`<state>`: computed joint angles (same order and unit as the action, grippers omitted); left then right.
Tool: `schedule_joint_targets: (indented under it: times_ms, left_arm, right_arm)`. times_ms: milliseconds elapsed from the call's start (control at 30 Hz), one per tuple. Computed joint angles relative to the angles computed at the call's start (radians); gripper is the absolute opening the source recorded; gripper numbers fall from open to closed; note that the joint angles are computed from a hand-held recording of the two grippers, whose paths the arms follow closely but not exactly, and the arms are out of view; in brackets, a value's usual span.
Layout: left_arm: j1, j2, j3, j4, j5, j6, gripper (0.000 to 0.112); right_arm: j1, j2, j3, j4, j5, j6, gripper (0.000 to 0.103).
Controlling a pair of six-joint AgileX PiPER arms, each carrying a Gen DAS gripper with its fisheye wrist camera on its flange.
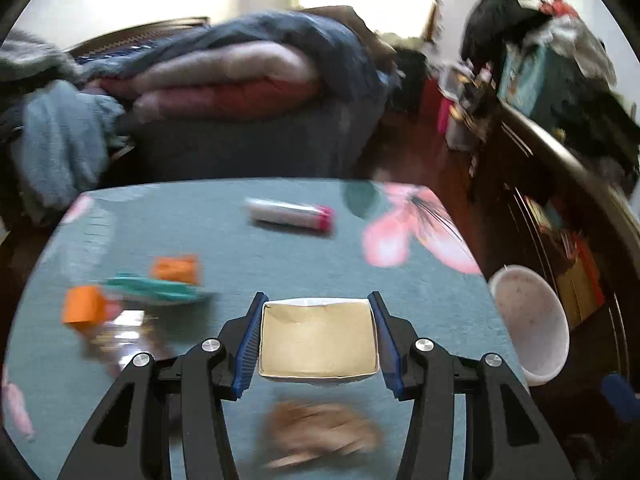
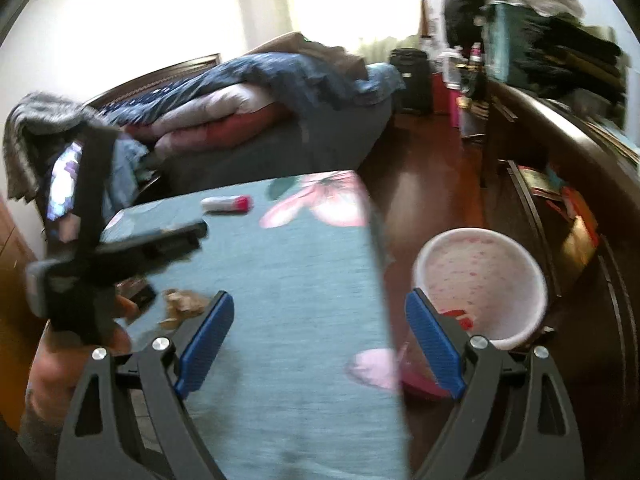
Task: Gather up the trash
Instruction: 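Grasp the crumpled tan paper with the right tool while the left tool holds the card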
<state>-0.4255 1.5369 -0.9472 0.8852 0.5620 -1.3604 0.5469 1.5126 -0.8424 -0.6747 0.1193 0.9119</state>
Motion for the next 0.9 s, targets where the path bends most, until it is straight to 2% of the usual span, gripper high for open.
schedule_joint_targets:
  times_ms: [67, 200, 267, 367, 533, 567, 600, 633, 667, 700, 733, 800, 900]
  left_arm:
    - [0.046, -0.101, 0.079, -0.001, -0.002, 0.018, 0.051]
    - [0.145, -0.237, 0.191, -0.03, -0.02, 0.082, 0.051]
    - [0.203, -0.297, 0.239, -0.055, -0.037, 0.126, 0.051]
    - [0.276, -0.374, 0.3, -0.058, -0.049, 0.162, 0.051]
    - [0.456, -0.481, 0.376, -0.173, -0.134, 0.358, 0.051]
    - [0.505, -0.496, 0.386, -0.235, -0.159, 0.438, 0.051]
    - [0.54, -0.502, 0.389, -0.288, -0.176, 0.505, 0.051]
    - [0.565, -0.504, 0.391, -0.327, -0.189, 0.552, 0.051]
    - [0.596, -0.513, 0.395, -0.383, -0.2, 0.618, 0.051]
    - [0.622, -0.519, 0.397, -0.429, -0.206, 0.673, 0.051]
    - [0.645, -0.526, 0.398, -0.476, -0.208, 0.731, 0.051]
    - [0.671, -0.549, 0.401, -0.538, -0.198, 0.806, 0.051]
    - [0.677, -0.578, 0.406, -0.573, -0.184, 0.848, 0.051]
  right_arm:
    - [0.062, 0.045, -0.042, 0.0, 0.018, 0.015, 0.09]
    - [0.158, 0.16, -0.138, 0.107, 0.023, -0.052, 0.092]
    - [0.203, 0.226, -0.199, 0.034, 0.064, 0.034, 0.092]
    - [0.24, 0.328, -0.31, 0.12, 0.125, -0.041, 0.092]
    - [0.268, 0.434, -0.439, 0.141, 0.181, -0.042, 0.091]
    - [0.272, 0.451, -0.461, 0.142, 0.193, -0.04, 0.087]
    - [0.277, 0.467, -0.486, 0.153, 0.209, -0.048, 0.077]
    - [0.279, 0.481, -0.505, 0.175, 0.223, -0.07, 0.073]
    - [0.28, 0.496, -0.527, 0.207, 0.241, -0.107, 0.062]
    - [0.282, 0.51, -0.545, 0.236, 0.255, -0.14, 0.045]
    - [0.286, 0.52, -0.554, 0.24, 0.266, -0.146, 0.039]
    - [0.301, 0.506, -0.53, 0.155, 0.262, -0.071, 0.032]
    - [0.302, 0.474, -0.491, 0.168, 0.234, -0.081, 0.031]
